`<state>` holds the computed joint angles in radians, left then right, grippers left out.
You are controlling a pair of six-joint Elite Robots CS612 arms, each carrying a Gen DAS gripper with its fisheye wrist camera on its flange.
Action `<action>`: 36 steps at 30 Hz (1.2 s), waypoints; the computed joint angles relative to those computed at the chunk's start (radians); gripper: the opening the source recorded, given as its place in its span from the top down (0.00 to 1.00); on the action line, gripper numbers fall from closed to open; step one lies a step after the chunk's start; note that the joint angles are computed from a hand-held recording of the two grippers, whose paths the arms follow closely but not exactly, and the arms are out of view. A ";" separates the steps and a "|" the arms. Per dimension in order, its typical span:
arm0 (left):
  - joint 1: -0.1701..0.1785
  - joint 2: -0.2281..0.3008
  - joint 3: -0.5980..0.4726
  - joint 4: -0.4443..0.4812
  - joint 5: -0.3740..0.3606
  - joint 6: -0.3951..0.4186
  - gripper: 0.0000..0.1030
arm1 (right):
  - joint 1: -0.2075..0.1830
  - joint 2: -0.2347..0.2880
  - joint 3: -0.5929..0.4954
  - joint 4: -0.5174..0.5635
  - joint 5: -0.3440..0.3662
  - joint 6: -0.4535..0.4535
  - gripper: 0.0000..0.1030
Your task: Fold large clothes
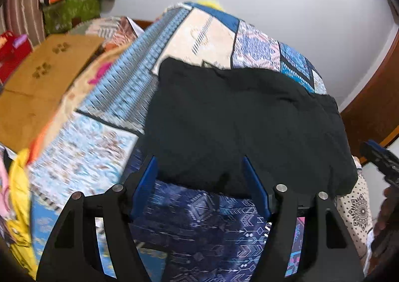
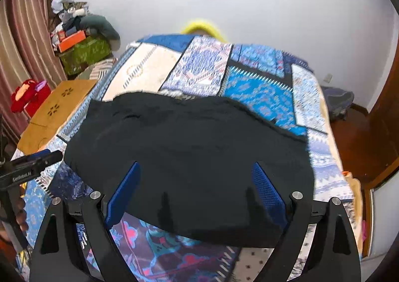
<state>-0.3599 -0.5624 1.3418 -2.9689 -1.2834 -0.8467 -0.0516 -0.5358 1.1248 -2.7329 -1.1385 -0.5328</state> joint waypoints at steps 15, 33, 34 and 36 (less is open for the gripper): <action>0.095 0.195 -0.121 -0.429 -0.447 -0.423 0.32 | 0.015 0.036 -0.010 0.010 -0.084 -0.063 0.10; 0.006 0.069 -0.140 -0.112 0.103 -0.219 0.72 | -0.002 -0.018 0.001 0.100 -0.025 -0.008 0.12; -0.006 0.045 -0.115 -0.133 0.161 -0.168 0.73 | -0.001 -0.026 0.011 0.087 -0.021 -0.015 0.12; -0.028 0.001 -0.060 -0.186 0.256 -0.098 0.73 | 0.002 -0.046 0.036 0.073 0.013 -0.033 0.12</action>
